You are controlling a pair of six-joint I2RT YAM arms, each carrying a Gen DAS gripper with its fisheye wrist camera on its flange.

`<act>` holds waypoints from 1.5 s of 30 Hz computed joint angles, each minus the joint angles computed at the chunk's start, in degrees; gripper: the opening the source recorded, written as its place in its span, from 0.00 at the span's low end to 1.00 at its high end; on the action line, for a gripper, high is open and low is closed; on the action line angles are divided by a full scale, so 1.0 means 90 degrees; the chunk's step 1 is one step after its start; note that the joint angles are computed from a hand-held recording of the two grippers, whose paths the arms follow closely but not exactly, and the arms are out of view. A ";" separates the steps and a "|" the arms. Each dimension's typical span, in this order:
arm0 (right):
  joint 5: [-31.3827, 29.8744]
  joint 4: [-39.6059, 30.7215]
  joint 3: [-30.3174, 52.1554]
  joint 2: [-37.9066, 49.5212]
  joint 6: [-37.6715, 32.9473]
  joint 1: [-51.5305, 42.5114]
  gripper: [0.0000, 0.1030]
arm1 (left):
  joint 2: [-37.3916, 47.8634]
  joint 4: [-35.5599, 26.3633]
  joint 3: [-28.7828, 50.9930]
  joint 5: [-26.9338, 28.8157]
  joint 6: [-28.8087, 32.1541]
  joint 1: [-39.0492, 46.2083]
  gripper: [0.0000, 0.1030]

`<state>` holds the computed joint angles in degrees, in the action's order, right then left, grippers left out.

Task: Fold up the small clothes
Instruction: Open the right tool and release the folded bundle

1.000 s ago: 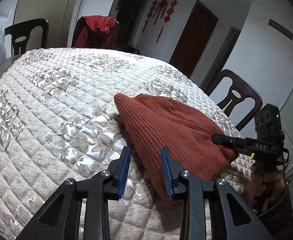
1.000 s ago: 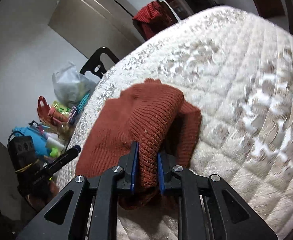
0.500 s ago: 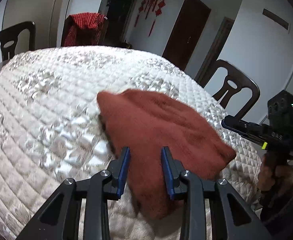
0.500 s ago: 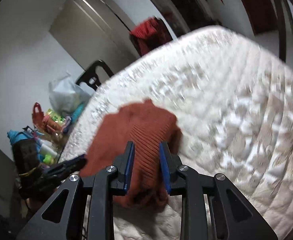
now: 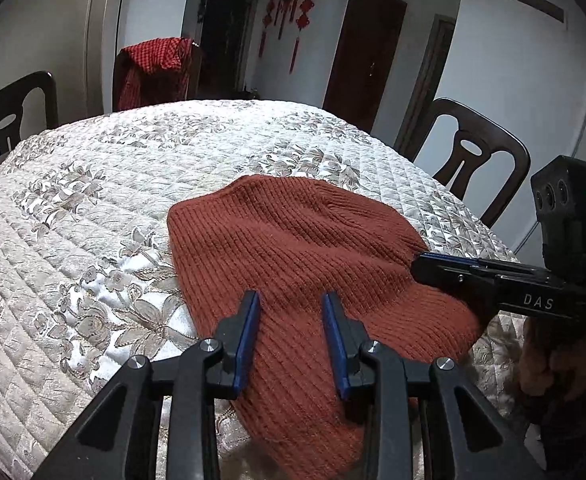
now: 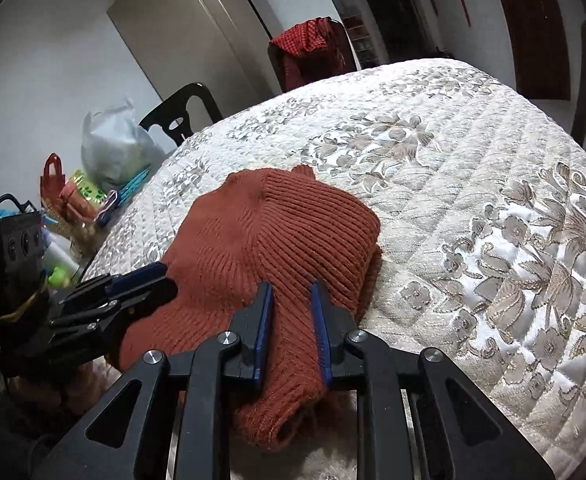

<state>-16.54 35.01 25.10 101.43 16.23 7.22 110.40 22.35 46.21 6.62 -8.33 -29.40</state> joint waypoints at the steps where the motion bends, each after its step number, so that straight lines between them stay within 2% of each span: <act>1: 0.0007 -0.0118 0.0062 -0.0072 -0.0020 0.0001 0.19 | -0.0066 -0.0202 0.0088 0.0026 0.0023 0.0020 0.34; 5: 0.0047 -0.0271 0.0316 -0.0269 -0.0041 -0.0081 0.19 | -0.0161 -0.0375 0.0373 -0.0038 0.0004 0.0127 0.34; 10: 0.0144 -0.0654 0.1078 0.0680 -0.0020 -0.0134 0.19 | 0.0654 -0.0943 0.1107 -0.0143 -0.0116 0.0241 0.35; 12: -0.0123 -0.0251 0.0944 0.0799 0.0009 -0.0273 0.19 | 0.0697 -0.0493 0.0889 -0.0022 -0.0172 0.0293 0.36; 16: -0.0147 -0.0318 0.0851 0.0644 -0.0074 -0.0300 0.19 | 0.0598 -0.0557 0.0829 0.0153 -0.0271 0.0383 0.36; 21: -0.0069 -0.0209 0.0119 -0.0322 -0.0283 -0.0244 0.20 | -0.0227 -0.0205 -0.0032 0.0152 -0.0144 0.0400 0.36; 24: -0.0135 -0.0149 -0.0432 -0.1002 -0.0503 -0.0148 0.20 | -0.0660 -0.0061 -0.0511 0.0414 -0.0097 0.0422 0.36; 30: 0.0100 -0.0310 -0.1009 -0.1603 -0.0759 0.0302 0.20 | -0.1253 0.0227 -0.1320 0.0337 -0.0011 0.0124 0.36; 34: 0.0479 -0.0302 -0.1127 -0.1474 -0.0902 0.0541 0.19 | -0.1006 0.0356 -0.1400 -0.0039 0.0004 -0.0025 0.36; 37: 0.0661 -0.0213 -0.1113 -0.1189 -0.0897 0.0552 0.12 | -0.0893 0.0516 -0.1456 0.0038 -0.0049 0.0056 0.36; 42: 0.0965 -0.0054 -0.1089 -0.0970 -0.0896 0.0716 0.09 | -0.0685 0.0720 -0.1473 0.0032 -0.0134 0.0073 0.39; 45: 0.0915 0.0048 -0.1076 -0.0849 -0.0917 0.0639 0.06 | -0.0536 0.0883 -0.1493 0.0222 -0.0238 0.0178 0.41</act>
<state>-8.31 35.44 15.41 93.79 7.97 12.97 105.58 30.29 32.78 8.62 -10.47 -27.81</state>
